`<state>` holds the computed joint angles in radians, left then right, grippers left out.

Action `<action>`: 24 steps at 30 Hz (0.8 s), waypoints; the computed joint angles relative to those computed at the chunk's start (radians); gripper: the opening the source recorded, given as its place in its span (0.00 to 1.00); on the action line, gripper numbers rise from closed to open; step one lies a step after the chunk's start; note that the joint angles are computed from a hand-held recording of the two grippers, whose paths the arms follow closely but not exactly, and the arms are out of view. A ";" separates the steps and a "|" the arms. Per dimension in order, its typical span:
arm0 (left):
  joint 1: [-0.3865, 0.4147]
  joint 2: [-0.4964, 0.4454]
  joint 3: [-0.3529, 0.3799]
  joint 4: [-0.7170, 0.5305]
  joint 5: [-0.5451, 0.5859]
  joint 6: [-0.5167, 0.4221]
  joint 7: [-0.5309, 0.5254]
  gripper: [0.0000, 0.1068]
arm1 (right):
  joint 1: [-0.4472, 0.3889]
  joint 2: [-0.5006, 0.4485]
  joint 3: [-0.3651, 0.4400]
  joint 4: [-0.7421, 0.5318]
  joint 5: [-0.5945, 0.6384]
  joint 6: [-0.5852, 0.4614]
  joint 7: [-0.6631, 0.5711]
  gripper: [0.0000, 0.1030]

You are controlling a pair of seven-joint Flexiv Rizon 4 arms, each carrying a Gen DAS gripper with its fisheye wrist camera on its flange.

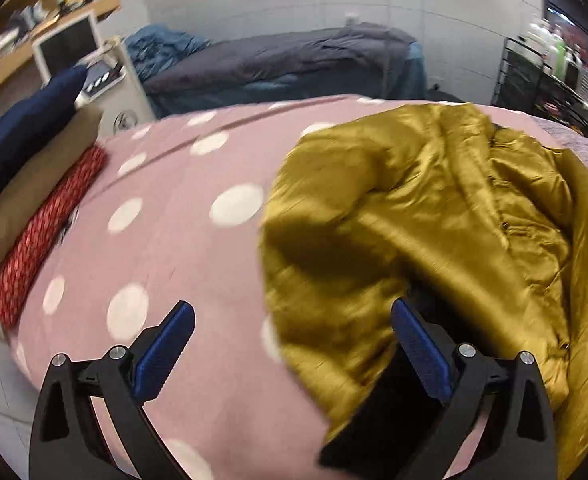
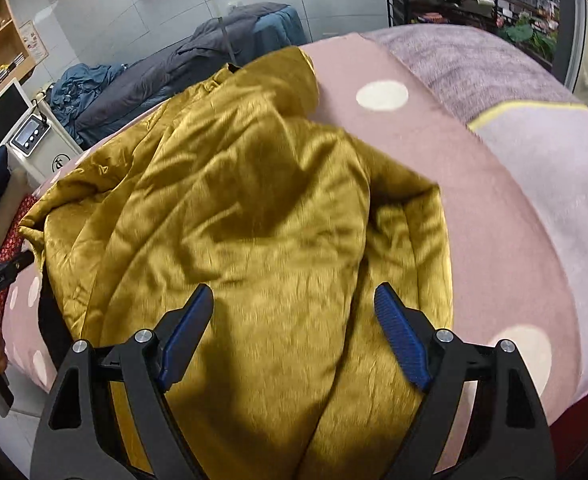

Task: Fold large clothes

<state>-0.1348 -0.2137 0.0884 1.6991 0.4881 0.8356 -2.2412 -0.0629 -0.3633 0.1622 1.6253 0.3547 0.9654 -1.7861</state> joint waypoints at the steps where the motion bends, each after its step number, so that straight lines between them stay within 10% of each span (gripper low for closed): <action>1: 0.006 0.012 0.006 0.024 -0.015 0.002 -0.008 0.90 | -0.004 0.016 0.003 0.022 0.007 0.001 -0.002 0.80; 8: 0.067 0.079 -0.020 0.207 -0.225 0.167 0.040 0.90 | 0.015 0.088 0.001 0.104 0.006 0.031 -0.026 0.80; 17: 0.031 -0.072 -0.064 0.221 -0.432 0.251 0.136 0.88 | 0.053 0.150 -0.001 0.148 0.030 0.015 -0.074 0.80; 24: -0.038 -0.080 0.012 0.149 -0.300 0.209 0.107 0.28 | 0.077 0.175 -0.015 0.198 0.012 0.034 -0.083 0.80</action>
<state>-0.1729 -0.2938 0.1002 1.8476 0.1880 1.0449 -2.1347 0.0136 -0.1883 0.1472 1.8232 0.3670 0.9990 -1.8687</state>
